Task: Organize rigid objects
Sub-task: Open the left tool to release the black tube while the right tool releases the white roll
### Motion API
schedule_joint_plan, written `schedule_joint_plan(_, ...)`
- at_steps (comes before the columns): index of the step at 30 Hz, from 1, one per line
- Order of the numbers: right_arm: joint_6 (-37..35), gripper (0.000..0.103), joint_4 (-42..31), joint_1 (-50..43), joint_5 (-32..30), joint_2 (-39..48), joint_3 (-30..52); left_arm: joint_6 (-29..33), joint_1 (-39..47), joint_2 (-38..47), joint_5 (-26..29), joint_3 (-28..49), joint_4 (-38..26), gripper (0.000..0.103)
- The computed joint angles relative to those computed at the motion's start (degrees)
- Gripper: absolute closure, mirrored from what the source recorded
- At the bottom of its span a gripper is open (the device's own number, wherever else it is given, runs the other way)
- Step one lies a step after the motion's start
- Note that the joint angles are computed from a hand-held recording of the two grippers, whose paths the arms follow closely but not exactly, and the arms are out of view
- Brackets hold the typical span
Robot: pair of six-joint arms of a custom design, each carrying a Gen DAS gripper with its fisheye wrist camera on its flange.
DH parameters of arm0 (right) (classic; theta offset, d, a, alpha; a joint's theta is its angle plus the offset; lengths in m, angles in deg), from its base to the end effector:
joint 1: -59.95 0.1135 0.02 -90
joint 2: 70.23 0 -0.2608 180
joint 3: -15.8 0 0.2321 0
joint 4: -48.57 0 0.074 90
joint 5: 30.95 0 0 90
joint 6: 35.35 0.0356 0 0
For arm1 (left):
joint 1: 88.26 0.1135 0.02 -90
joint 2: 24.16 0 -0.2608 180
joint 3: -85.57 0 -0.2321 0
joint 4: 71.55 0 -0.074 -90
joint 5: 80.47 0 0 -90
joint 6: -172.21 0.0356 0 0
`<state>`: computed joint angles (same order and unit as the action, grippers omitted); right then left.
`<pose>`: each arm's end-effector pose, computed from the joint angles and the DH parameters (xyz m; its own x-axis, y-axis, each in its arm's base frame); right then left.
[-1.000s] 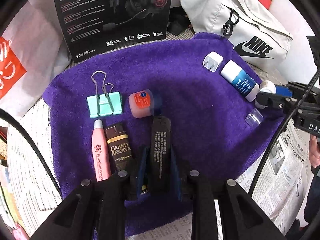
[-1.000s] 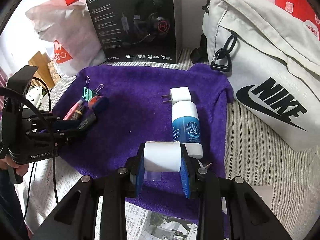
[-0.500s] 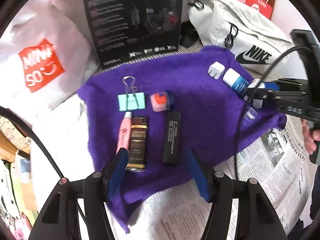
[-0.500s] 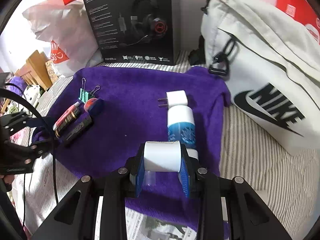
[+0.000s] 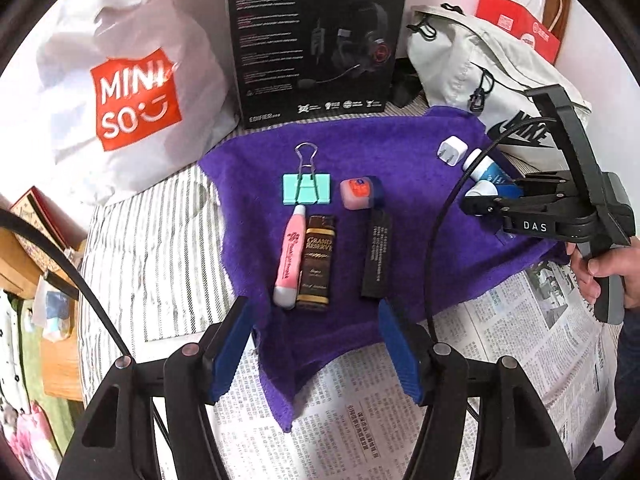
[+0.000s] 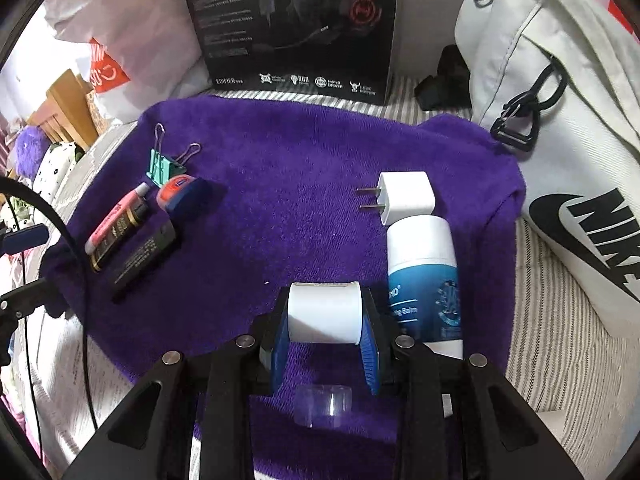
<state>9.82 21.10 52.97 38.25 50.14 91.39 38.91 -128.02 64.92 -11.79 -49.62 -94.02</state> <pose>0.3483 -0.0299 0.0729 -0.6748 -0.5814 -0.4546 -0.6621 0.7490 0.0249 0.1807 -0.1335 0.1138 -0.8469 -0.1265 -0.5165 -0.1311 0.9910 -0.0277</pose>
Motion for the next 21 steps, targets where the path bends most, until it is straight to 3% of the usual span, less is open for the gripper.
schedule_joint_plan(6,0.3,0.072,0.4,0.2,0.4,0.6,0.4,-0.7,0.1,-0.1,0.4,-1.6,2.3,0.039)
schedule_joint_plan(12,0.3,0.071,1.3,0.5,0.7,0.2,-0.3,-2.3,-2.0,-0.5,-1.1,-1.2,0.7,0.034)
schedule_joint_plan(16,-0.1,0.056,-0.6,-0.1,-0.4,-0.1,-0.1,-4.1,-3.8,-1.3,-2.4,-1.0,-1.9,0.031)
schedule_joint_plan(21,-1.2,0.050,-1.2,-1.7,-1.6,-3.2,-2.2,-8.1,-6.6,-2.2,-4.8,-0.2,-6.5,0.022)
